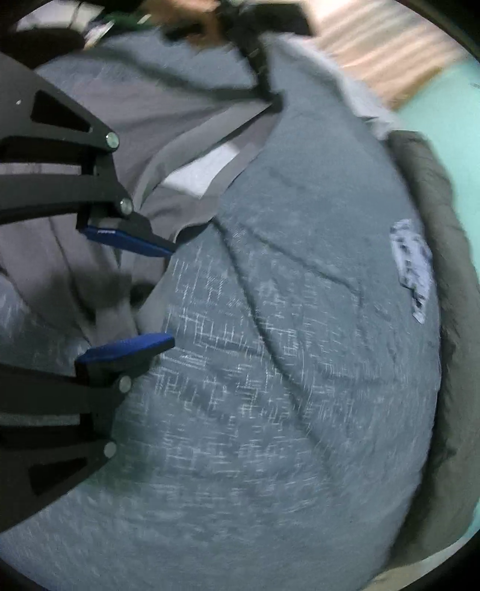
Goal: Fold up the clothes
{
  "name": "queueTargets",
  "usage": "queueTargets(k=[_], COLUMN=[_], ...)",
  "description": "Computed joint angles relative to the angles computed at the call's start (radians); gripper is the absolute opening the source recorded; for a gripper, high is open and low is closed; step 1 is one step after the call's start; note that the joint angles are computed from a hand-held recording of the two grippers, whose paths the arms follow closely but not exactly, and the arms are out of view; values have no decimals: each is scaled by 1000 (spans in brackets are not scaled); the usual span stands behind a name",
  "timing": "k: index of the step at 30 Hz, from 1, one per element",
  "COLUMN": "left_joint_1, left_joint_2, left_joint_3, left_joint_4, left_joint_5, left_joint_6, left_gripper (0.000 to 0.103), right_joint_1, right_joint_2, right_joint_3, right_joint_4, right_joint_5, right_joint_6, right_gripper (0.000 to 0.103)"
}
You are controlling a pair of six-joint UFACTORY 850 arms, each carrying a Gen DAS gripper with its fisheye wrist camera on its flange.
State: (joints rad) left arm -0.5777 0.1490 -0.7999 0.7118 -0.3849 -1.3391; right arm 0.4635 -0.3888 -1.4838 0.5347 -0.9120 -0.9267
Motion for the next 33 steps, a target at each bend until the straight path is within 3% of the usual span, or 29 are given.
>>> queueTargets(k=[2,4,7,13,16,20,21,22,23,24,27,30,33], left_joint_1=[-1,1,-1,8,25,25,22,20,19,18,15,11,11], left_joint_2=[3,5,10,36,51,44,39,35,32,31,25,24,32], left_joint_3=[3,5,7,27,47,48,46,44,42,41,37,34,38], left_joint_4=[7,10,20,42,42,34,30,29,29,30,35,37,45], left_joint_5=[1,1,-5,-27,0,12,11,11,11,12,11,3,-1], left_joint_6=[-8,-10,-19,-61,-92,-88,-81,-79,-78,-82,-94,-91,-95], left_gripper=[5,5,5,4,4,4,4,4,4,4,4,4,4], right_joint_1=[25,39,28,-29,-40,-39,-32,-22,-6,9,45,62,42], right_joint_2=[4,8,-2,-79,-123,-140,-137,-125,-115,-106,-84,-76,-80], right_joint_3=[7,12,-12,-141,-208,-229,-225,-209,-192,-177,-137,-114,-124], right_joint_4=[-83,-138,-118,-3,-7,59,53,28,-9,-48,-159,-204,-134], right_joint_5=[35,70,65,-28,-57,-148,-165,-161,-151,-137,-72,-40,-50], right_joint_6=[18,46,70,182,248,167,160,157,155,157,179,175,170], right_gripper=[35,15,3,0,0,1,8,26,36,40,40,9,4])
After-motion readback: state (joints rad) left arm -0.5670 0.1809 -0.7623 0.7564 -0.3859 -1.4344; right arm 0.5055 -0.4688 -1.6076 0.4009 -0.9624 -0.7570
